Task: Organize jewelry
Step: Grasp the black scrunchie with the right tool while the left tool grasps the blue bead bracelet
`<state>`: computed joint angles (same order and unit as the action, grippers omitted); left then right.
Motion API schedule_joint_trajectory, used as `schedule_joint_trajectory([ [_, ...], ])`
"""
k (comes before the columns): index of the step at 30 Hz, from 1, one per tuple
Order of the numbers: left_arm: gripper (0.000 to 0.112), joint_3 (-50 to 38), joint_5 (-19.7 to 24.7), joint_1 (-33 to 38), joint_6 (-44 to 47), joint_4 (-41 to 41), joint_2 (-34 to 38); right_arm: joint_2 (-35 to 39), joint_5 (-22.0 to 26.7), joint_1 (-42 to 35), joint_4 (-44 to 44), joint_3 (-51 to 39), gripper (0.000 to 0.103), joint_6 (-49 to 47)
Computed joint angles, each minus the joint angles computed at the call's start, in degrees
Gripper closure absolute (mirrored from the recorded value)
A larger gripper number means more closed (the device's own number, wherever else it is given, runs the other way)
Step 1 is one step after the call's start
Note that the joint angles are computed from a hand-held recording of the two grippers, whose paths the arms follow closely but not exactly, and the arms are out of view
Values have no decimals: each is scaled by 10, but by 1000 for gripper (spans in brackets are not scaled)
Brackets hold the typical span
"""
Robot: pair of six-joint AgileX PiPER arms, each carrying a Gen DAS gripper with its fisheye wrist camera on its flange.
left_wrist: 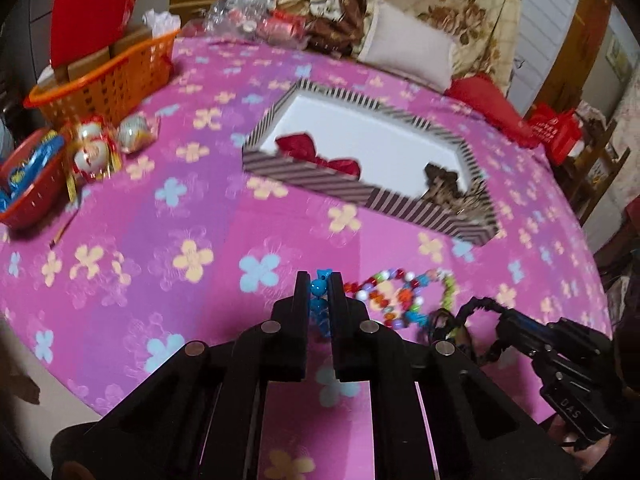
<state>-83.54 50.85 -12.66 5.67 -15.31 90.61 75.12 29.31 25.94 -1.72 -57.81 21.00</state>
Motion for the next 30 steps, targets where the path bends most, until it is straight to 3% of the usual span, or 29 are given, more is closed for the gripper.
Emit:
schedule_joint_trajectory([
  [5, 105, -18, 10, 3, 1, -3, -15, -21, -2, -17, 51, -1, 95, -36],
  [17, 105, -48, 34, 7, -4, -9, -15, -19, 6, -19, 34, -16, 95, -24],
  [30, 105, -127, 38, -46, -73, 77, 52, 35, 22, -66, 68, -75, 95, -82],
])
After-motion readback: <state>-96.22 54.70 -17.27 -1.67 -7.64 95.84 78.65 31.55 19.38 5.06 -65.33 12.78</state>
